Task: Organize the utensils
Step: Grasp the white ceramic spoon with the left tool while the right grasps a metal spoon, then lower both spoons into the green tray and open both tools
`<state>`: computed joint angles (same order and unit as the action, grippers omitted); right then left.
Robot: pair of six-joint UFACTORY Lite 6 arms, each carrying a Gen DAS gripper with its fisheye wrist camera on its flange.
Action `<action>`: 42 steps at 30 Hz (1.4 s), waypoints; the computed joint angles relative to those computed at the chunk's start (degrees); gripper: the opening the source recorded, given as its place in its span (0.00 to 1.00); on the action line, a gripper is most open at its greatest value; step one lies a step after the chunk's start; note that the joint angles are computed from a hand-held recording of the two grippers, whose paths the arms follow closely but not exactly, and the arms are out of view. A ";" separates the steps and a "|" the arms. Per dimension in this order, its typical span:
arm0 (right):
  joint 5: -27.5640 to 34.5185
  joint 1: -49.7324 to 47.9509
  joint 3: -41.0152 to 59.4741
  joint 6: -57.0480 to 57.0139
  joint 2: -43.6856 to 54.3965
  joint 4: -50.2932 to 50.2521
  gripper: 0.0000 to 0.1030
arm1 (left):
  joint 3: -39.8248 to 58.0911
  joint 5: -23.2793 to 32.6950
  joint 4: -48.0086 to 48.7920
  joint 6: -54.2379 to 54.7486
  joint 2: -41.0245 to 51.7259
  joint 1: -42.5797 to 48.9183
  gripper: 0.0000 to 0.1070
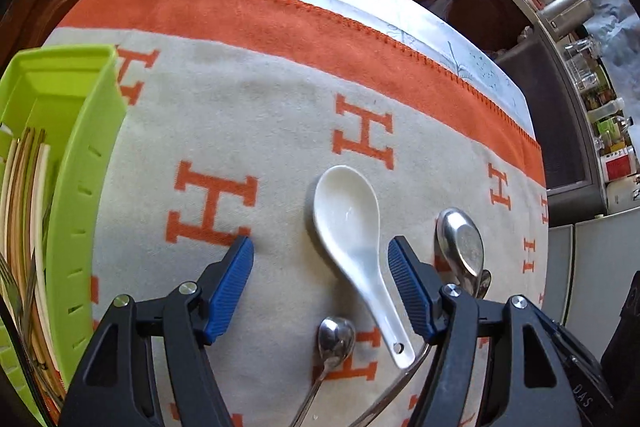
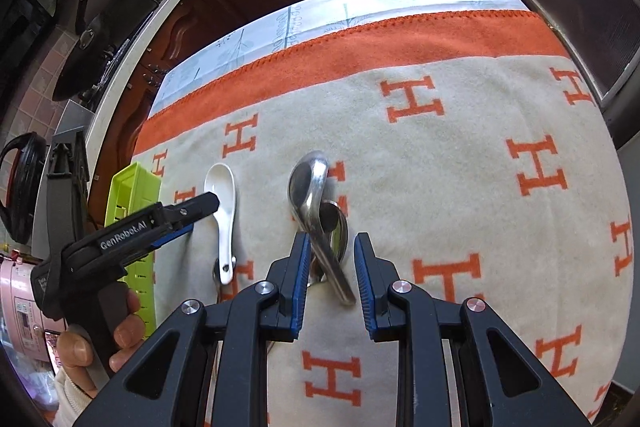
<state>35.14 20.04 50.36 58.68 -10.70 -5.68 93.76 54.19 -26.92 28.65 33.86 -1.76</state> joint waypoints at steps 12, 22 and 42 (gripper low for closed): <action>-7.20 -7.48 2.11 -16.19 6.76 12.14 0.22 | -2.47 -0.58 -0.83 -0.81 -1.03 -4.62 0.03; -11.04 -13.13 7.59 -43.22 19.93 36.22 0.22 | -1.83 6.74 -7.38 3.17 0.62 -1.52 0.01; -11.83 -6.24 8.69 -40.73 12.76 45.86 0.04 | 13.67 28.15 -2.34 16.83 -6.81 24.18 0.01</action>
